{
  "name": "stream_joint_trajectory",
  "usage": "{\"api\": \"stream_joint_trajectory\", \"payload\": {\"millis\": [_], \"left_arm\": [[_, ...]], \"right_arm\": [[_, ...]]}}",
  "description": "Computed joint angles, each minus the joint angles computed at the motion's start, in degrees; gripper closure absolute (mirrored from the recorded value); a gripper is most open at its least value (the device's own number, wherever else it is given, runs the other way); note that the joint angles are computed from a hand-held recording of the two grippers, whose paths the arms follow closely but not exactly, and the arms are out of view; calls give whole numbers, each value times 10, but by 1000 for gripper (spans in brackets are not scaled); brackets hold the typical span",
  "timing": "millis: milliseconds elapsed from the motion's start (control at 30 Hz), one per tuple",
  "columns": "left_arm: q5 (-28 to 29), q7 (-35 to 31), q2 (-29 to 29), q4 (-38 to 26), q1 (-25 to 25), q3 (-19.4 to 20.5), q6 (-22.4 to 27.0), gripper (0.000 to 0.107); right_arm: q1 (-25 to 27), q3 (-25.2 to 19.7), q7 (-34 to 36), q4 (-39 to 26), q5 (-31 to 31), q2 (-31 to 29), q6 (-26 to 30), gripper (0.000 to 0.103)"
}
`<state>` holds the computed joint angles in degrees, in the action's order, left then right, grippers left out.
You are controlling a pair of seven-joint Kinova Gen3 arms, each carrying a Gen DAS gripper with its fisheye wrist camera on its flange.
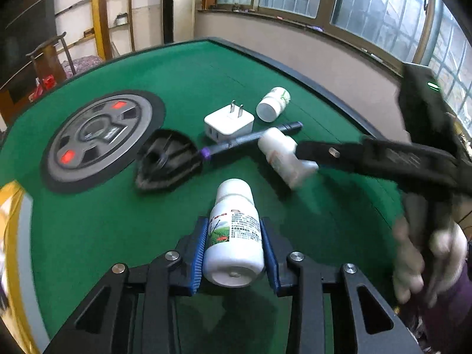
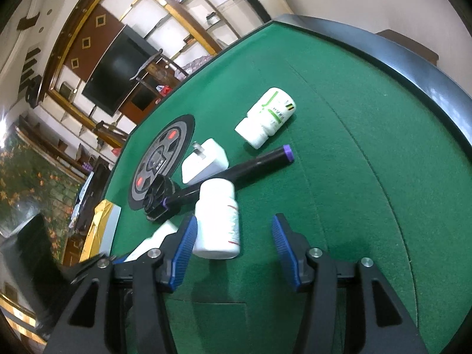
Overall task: Organize rigid objects
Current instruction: 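Place green-label bottle in tray with left tool while right tool carries white bottle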
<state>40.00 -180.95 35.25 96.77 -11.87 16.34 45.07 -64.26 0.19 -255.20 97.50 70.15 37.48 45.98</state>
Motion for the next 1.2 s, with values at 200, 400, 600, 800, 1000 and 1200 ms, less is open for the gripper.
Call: {"api": "stream_joint_trajectory", "payload": {"millis": [200, 400, 600, 800, 1000, 1200], "left_arm": [[31, -22, -17, 2, -72, -18, 90, 72], [68, -30, -17, -17, -123, -54, 159, 72], [101, -29, -9, -46, -175, -86, 191, 72], [117, 14, 23, -85, -208, -107, 149, 72], [104, 79, 62, -125, -237, -98, 122, 72], [64, 107, 71, -132, -225, -86, 93, 72]], "right_arm": [[100, -139, 130, -74, -27, 19, 87, 51], [199, -290, 270, -187, -42, 80, 213, 51], [152, -204, 376, -231, -144, 80, 206, 69], [46, -45, 358, -184, -208, 44, 75, 69], [-40, 104, 491, -256, -327, 71, 27, 68], [-81, 212, 631, -342, -454, 114, -24, 68]]}}
